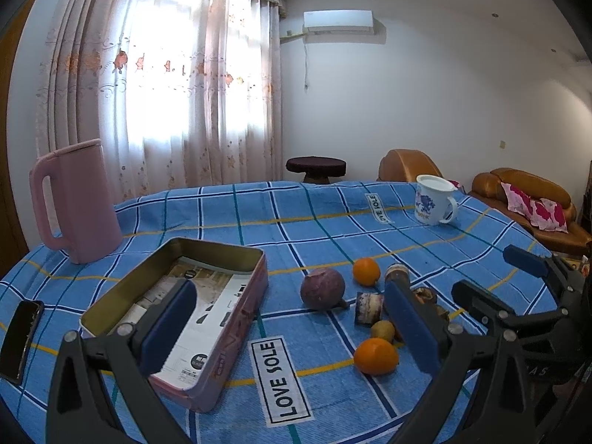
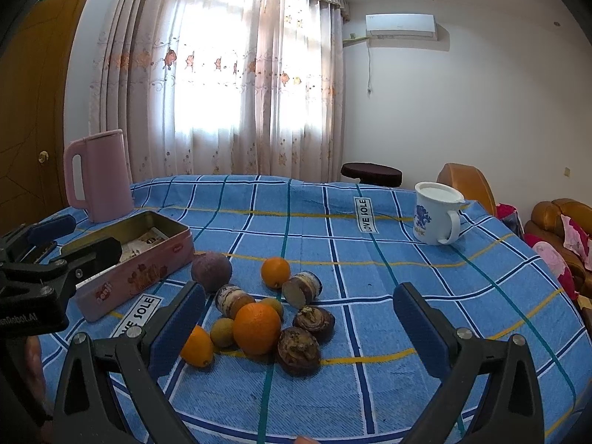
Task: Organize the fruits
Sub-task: 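Move both grippers toward the fruit pile beside the tin box, then grasp an orange with the left gripper while the right gripper grasps a brown round fruit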
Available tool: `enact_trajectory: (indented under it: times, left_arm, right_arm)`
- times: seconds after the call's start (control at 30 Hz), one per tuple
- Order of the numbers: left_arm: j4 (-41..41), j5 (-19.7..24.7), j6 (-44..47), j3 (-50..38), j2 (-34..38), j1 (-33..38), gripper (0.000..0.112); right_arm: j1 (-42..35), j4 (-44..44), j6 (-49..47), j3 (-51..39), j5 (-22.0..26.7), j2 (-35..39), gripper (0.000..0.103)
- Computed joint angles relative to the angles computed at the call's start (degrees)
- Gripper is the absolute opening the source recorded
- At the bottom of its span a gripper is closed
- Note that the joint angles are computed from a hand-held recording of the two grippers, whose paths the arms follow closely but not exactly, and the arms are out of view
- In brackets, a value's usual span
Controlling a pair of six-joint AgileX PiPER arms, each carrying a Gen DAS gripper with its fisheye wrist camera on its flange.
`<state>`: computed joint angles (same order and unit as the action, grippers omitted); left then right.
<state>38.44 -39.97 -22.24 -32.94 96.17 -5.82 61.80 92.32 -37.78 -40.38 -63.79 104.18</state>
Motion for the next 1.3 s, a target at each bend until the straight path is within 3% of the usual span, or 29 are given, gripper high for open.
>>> enact_trajectory:
  times: [0.33, 0.6, 0.77, 0.9, 1.1, 1.2, 1.3]
  left_arm:
    - [2.3, 3.1, -1.1, -1.7, 4.3, -4.0, 0.103]
    - [1.8, 11.2, -0.4, -4.9, 7.4, -10.5, 0.102]
    - [13.4, 13.8, -9.6, -7.6, 8.7, -10.6, 0.096]
    - [30.1, 13.4, -25.2, -11.2, 10.7, -8.6, 0.072]
    - [48.2, 7.6, -41.6, -15.3, 13.5, -5.1, 0.044]
    - [47.1, 7.0, -40.2, -14.5, 13.0, -4.6, 0.044]
    - [46.2, 5.6, -38.9, -14.1, 12.8, -3.8, 0.044]
  right_arm:
    - [-0.6, 1.5, 7.1, 6.1, 1.6, 0.1, 0.102]
    - [-1.0, -0.7, 14.0, 11.2, 2.9, -1.7, 0.102]
    - [-2.5, -4.1, 14.2, 11.5, 6.0, -1.5, 0.099]
    - [-5.3, -6.1, 8.7, 9.0, 11.5, -0.8, 0.072]
    - [-10.6, -6.5, -1.2, 3.8, 20.5, 0.2, 0.060]
    - [-14.2, -5.7, -5.0, 1.6, 25.7, 0.9, 0.047]
    - [-16.6, -6.6, -6.5, 0.8, 29.9, 1.2, 0.047]
